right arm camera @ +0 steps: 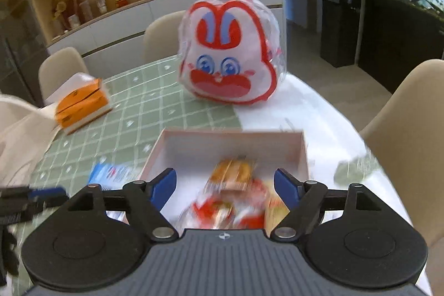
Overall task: Organize snacks
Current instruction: 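Carry both packets over the pink box and release them from both tools, then grasp a red-labelled cookie packet with the left tool while the right tool grasps a large white bag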
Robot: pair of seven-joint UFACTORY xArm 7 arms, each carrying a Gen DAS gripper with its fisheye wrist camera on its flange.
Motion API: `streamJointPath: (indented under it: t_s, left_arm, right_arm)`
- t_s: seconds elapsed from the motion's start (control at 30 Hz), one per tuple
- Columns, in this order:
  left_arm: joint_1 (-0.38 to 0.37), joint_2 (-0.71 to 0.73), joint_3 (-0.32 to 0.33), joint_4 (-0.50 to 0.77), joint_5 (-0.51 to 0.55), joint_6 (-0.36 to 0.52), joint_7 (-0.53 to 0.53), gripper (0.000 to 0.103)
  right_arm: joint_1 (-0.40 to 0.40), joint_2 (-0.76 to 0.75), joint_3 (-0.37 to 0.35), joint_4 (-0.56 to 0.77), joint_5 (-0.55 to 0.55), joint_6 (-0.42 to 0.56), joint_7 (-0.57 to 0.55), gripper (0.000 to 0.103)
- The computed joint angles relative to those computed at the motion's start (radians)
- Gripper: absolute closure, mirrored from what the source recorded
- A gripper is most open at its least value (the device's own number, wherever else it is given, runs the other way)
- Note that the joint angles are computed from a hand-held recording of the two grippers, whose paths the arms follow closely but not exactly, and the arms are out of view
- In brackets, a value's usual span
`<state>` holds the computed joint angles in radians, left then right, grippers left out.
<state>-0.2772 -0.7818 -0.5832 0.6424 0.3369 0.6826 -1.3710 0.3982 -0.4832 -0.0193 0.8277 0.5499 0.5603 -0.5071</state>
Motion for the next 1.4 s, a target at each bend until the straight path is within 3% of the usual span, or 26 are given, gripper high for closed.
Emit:
streamJointPath:
  t_s: [0.17,0.27,0.43,0.67,0.93,1.03,1.17,1.3,1.4]
  left_arm:
    - [-0.082,-0.174,-0.015,-0.096,-0.044,0.162,-0.034,0.07]
    - [-0.134,-0.23,-0.012,-0.139,-0.069,0.194,-0.028,0.07]
    - [-0.154,-0.181,-0.031,-0.142,-0.07,0.173,0.013,0.069]
    - [-0.168,-0.111,-0.082,-0.097,-0.005,0.216,0.083,0.066]
    - [-0.193,-0.127,-0.068,-0.104,-0.028,0.233,0.044,0.062]
    - [-0.2,-0.117,-0.076,-0.085,-0.036,0.251,0.039,0.063]
    - [-0.206,-0.101,-0.101,-0.064,-0.039,0.268,0.02,0.063]
    - [-0.212,-0.098,-0.115,-0.058,-0.034,0.275,-0.002,0.063]
    - [-0.213,-0.098,-0.118,-0.059,-0.03,0.275,-0.021,0.063]
  right_arm:
    - [0.014,-0.227,0.011,-0.204,-0.02,0.008,0.006,0.025]
    - [0.04,-0.341,0.012,-0.308,-0.032,0.029,0.044,0.025]
    - [0.076,-0.515,0.013,-0.443,-0.067,0.088,0.085,0.025]
    - [0.085,-0.641,0.023,-0.5,-0.136,0.224,0.163,0.025]
    - [0.128,-0.816,0.005,-0.545,-0.144,0.395,0.119,0.025]
    - [0.122,-0.875,0.033,-0.587,-0.121,0.378,0.142,0.018]
    - [0.123,-0.905,0.03,-0.612,-0.095,0.364,0.182,0.018]
    - [0.155,-0.928,0.001,-0.615,-0.077,0.396,0.17,0.018]
    - [0.183,-0.944,0.017,-0.614,-0.071,0.418,0.145,0.018]
